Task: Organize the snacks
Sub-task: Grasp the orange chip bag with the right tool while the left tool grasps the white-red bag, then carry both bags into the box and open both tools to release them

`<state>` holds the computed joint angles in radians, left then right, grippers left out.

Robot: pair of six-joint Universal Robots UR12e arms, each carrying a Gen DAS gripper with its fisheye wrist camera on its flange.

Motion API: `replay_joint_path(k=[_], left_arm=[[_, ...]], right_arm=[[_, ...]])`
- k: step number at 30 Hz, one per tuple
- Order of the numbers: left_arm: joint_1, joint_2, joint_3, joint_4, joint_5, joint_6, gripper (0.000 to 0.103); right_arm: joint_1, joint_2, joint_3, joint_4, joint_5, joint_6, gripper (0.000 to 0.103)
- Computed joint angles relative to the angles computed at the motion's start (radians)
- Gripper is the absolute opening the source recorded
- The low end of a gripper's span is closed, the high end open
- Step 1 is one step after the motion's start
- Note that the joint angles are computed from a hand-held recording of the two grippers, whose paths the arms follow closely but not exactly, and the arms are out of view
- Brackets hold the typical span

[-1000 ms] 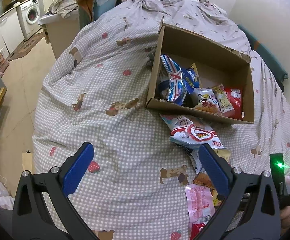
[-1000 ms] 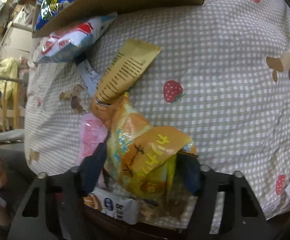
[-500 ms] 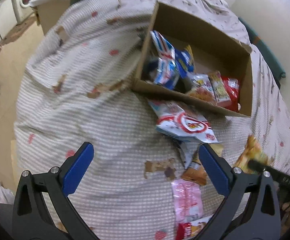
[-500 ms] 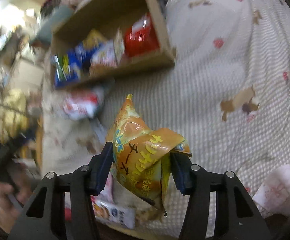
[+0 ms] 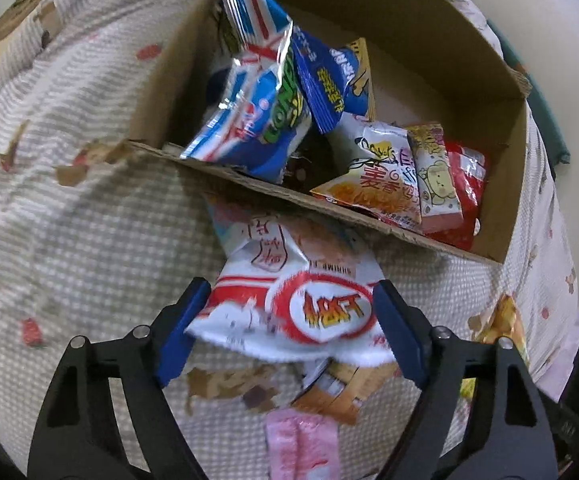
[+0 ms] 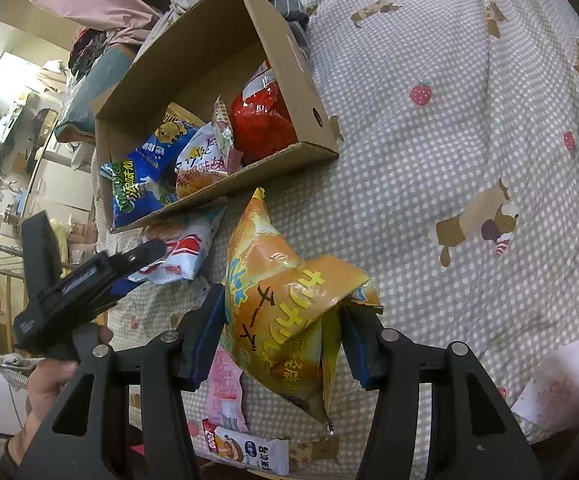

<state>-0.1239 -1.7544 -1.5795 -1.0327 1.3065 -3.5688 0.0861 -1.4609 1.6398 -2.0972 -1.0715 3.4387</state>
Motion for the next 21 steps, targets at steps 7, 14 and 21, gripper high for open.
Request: replay_joint_path(k=[7, 14, 21], left_arm=[[0.006, -0.001, -0.008, -0.031, -0.083, -0.018, 0.033], [0.002, 0.047, -0.034, -0.028, -0.095, -0.006, 0.023], [0.002, 0.102, -0.049, -0.044, -0.049, 0.040, 0.022]], right_arm=[[0.012, 0.015, -0.017, 0.010, 0.003, -0.013, 0.056], [0.021, 0.025, -0.027, 0.008, 0.006, -0.018, 0.056], [0.018, 0.012, -0.016, 0.000, 0.011, -0.020, 0.056]])
